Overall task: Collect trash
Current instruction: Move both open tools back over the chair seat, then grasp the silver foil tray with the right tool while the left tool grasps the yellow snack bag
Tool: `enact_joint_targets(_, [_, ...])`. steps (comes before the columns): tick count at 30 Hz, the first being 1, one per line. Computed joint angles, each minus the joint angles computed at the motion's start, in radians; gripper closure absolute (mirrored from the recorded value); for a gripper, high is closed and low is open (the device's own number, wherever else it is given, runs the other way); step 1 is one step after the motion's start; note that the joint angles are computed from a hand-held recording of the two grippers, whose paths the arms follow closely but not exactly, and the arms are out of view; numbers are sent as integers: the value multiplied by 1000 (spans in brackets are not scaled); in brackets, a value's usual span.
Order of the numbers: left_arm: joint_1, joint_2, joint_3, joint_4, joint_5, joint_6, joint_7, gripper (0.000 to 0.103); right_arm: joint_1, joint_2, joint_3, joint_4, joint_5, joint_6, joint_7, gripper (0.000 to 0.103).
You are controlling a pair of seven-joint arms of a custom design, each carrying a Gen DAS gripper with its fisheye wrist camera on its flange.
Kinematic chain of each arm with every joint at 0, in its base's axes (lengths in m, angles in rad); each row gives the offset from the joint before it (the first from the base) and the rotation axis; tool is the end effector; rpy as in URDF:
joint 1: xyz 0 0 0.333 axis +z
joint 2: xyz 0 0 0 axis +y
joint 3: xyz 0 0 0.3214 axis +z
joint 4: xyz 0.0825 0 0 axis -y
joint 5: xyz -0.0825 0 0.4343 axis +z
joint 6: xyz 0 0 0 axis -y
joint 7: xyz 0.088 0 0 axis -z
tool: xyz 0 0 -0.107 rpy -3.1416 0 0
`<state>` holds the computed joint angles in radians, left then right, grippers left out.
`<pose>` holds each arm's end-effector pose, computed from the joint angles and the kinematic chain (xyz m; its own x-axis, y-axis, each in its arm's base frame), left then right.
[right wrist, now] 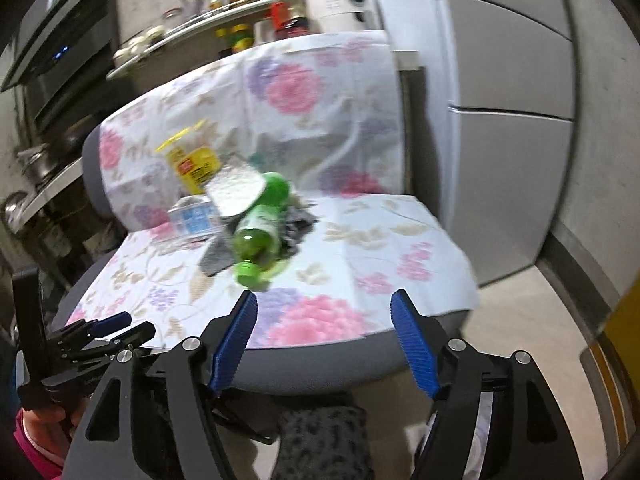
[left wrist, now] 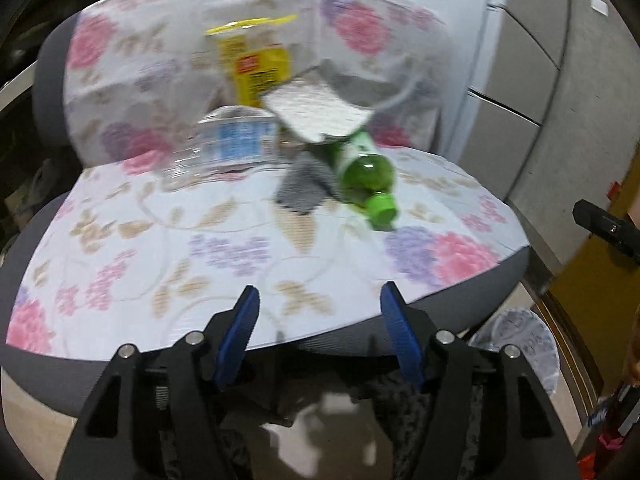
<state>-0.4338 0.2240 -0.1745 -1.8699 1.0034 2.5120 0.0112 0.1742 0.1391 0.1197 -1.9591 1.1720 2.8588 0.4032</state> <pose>0.5667 -0.3953 0.4197 0.2057 -0.9732 0.1028 -0.6682 -0.2165 -0.7118 0.6505 0.1415 0.4466 0.4817 -0.8614 -0.1610 -0.5698 -0.1682 -0.8044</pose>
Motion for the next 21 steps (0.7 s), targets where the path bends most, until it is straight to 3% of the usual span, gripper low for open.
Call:
enact_joint_targets(10, [52, -58, 2, -45, 13, -48, -19, 37, 21, 169, 33, 199, -160, -41, 114, 33])
enact_joint_targets(14, [79, -36, 12, -11, -1, -64, 2, 37, 5, 289, 86, 348, -279, -37, 189, 33])
enact_joint_targets(16, [87, -24, 18, 6, -7, -71, 15, 37, 8, 350, 97, 427, -335, -52, 226, 39])
enact_joint_targets(18, [95, -14, 25, 19, -15, -69, 26, 37, 24, 411, 93, 508, -408, -65, 285, 54])
enact_joint_targets(21, [105, 6, 38, 42, -21, -68, 45, 37, 46, 520, 84, 658, -514, -114, 374, 61])
